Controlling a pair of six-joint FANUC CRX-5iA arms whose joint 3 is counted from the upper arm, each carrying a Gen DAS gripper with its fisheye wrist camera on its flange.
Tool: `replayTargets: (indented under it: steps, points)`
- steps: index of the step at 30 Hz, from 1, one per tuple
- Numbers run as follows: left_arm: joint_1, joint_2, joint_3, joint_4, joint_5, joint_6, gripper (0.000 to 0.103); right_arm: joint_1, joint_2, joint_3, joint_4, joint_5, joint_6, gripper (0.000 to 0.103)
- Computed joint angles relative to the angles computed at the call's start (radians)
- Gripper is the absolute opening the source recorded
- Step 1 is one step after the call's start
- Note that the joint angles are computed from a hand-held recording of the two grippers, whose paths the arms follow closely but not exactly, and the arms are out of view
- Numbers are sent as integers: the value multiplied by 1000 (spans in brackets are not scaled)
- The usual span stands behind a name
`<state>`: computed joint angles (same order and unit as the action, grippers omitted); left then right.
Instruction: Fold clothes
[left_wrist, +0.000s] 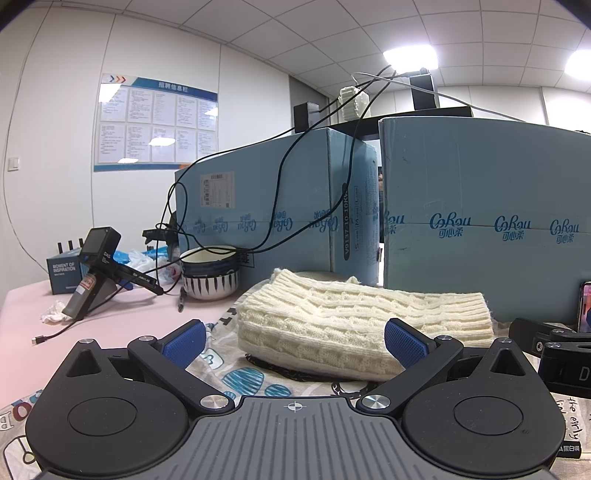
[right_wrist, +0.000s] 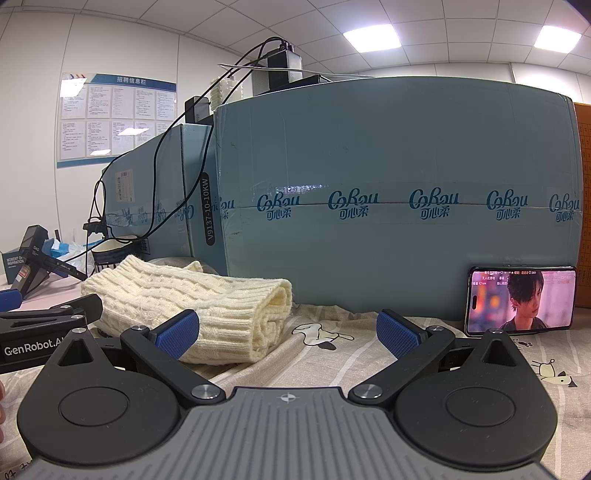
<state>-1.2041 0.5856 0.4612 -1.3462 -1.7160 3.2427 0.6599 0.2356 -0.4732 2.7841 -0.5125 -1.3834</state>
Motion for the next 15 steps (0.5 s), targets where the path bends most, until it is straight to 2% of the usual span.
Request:
replayTargets:
  steps: [15]
  points:
    - [-1,1,0,0,-1,1,103,-1,1,3,-1,2,1,103]
